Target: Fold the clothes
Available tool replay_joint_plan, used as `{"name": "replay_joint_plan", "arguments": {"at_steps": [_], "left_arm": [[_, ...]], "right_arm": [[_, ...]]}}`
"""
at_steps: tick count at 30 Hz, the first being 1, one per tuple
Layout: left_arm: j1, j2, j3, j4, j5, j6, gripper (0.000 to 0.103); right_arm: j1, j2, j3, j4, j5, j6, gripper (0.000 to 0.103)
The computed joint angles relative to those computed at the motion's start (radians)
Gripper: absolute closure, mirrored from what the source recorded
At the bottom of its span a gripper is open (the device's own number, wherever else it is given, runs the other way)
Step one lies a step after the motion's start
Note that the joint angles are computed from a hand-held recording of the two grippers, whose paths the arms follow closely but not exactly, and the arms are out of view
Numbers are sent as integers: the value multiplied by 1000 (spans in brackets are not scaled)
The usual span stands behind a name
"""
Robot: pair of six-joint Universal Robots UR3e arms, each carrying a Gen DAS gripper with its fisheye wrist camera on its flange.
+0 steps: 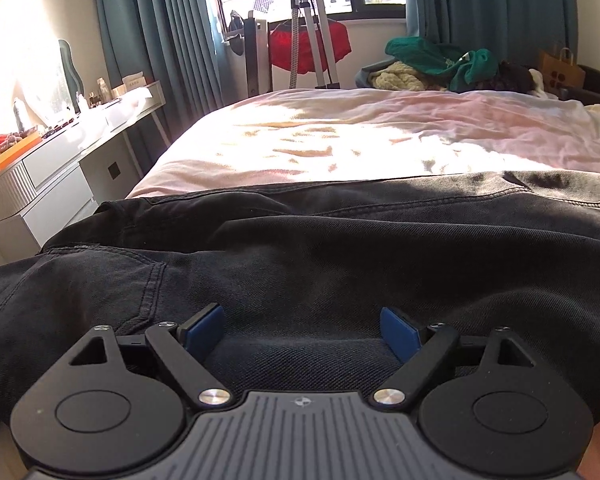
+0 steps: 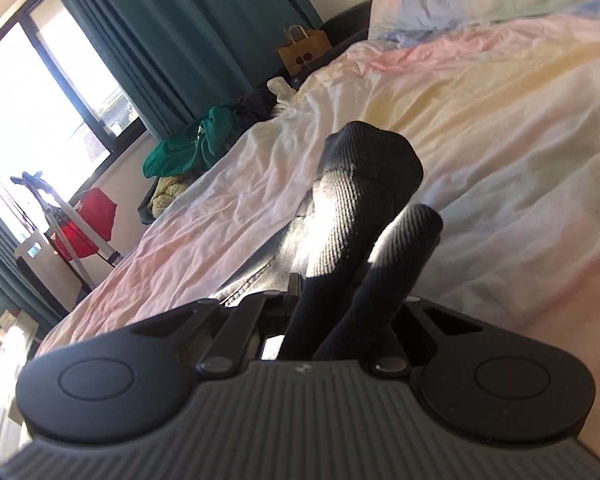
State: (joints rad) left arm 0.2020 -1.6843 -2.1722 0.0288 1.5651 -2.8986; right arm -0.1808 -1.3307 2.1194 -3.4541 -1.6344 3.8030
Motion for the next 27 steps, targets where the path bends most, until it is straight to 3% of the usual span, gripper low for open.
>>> {"name": "replay_joint_plan", "arguments": {"at_steps": [5, 10, 14, 19, 25, 27], "left_arm": [[78, 117, 16, -146, -131, -70, 17], [202, 289, -21, -242, -303, -70, 17], [368, 477, -70, -359, -494, -44, 17], [693, 716, -94, -562, -781, 5, 16], [897, 761, -76, -793, -897, 121, 16], [941, 762, -65, -859, -928, 149, 16]], "right_arm": [[261, 48, -261, 96, -324, -225, 94], [495, 219, -653, 195, -492, -470, 94], [670, 428, -984, 234, -526, -664, 94], [836, 696, -1272, 382, -523, -753, 94], [956, 938, -1533, 608, -583, -799, 93], [961, 931, -1531, 592, -589, -784, 93]]}}
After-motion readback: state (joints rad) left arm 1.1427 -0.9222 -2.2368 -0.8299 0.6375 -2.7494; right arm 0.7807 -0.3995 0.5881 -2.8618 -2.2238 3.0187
